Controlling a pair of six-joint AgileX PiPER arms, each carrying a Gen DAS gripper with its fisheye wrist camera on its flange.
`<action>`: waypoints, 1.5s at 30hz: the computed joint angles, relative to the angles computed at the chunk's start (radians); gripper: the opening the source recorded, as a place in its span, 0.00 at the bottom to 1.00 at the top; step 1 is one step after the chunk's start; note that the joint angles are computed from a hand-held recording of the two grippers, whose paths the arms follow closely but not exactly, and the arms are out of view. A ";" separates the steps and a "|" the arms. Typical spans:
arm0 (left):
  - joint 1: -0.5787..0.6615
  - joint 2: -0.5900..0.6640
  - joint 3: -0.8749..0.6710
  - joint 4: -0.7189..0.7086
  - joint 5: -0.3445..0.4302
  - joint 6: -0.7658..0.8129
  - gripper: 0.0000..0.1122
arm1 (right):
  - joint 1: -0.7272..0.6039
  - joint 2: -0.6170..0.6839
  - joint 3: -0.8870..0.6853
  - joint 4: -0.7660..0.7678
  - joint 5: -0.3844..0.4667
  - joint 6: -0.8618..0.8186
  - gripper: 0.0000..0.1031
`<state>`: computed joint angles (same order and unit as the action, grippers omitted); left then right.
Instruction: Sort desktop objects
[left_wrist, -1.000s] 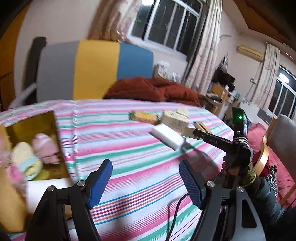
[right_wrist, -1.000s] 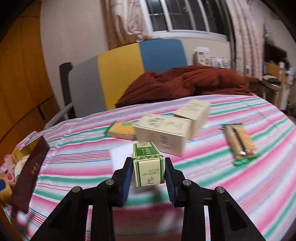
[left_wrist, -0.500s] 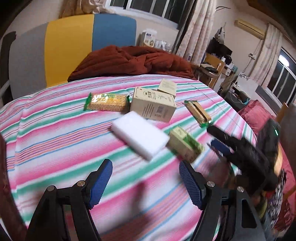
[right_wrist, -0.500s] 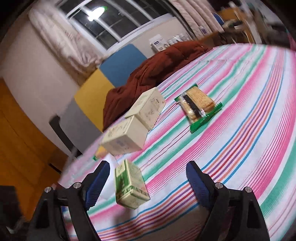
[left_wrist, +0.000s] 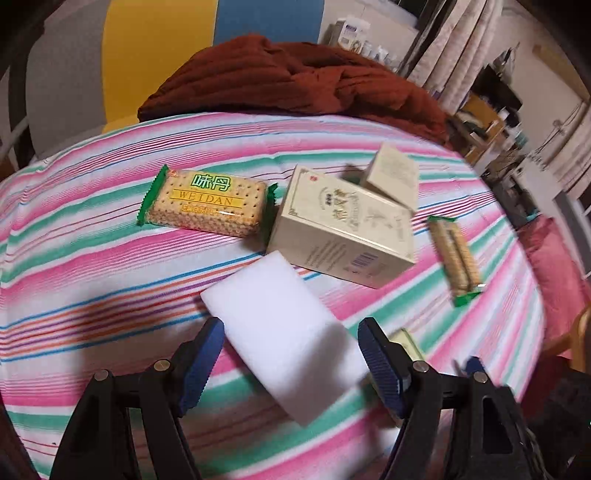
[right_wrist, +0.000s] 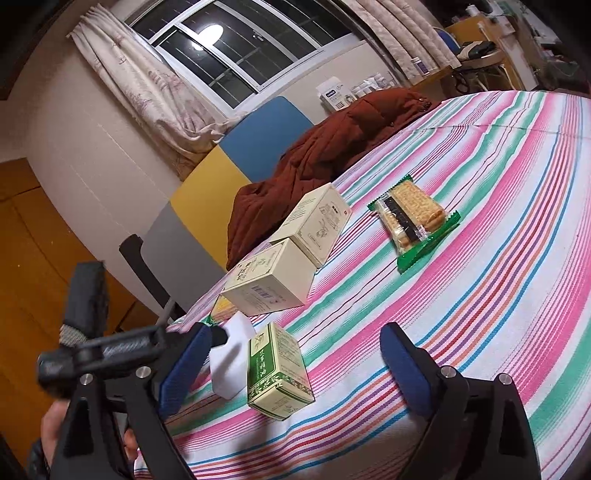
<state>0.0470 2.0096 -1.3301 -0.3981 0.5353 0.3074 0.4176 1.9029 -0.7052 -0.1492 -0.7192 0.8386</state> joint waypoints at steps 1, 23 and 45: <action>-0.017 0.014 -0.011 0.063 -0.006 -0.049 0.70 | -0.001 0.001 0.001 -0.003 -0.004 0.001 0.93; 0.262 -0.122 0.185 -0.412 0.093 0.513 0.68 | -0.007 0.010 -0.004 -0.030 -0.013 0.007 0.94; 0.187 0.083 -0.095 -0.483 0.271 0.538 0.67 | -0.014 0.018 0.004 -0.056 -0.051 0.020 0.97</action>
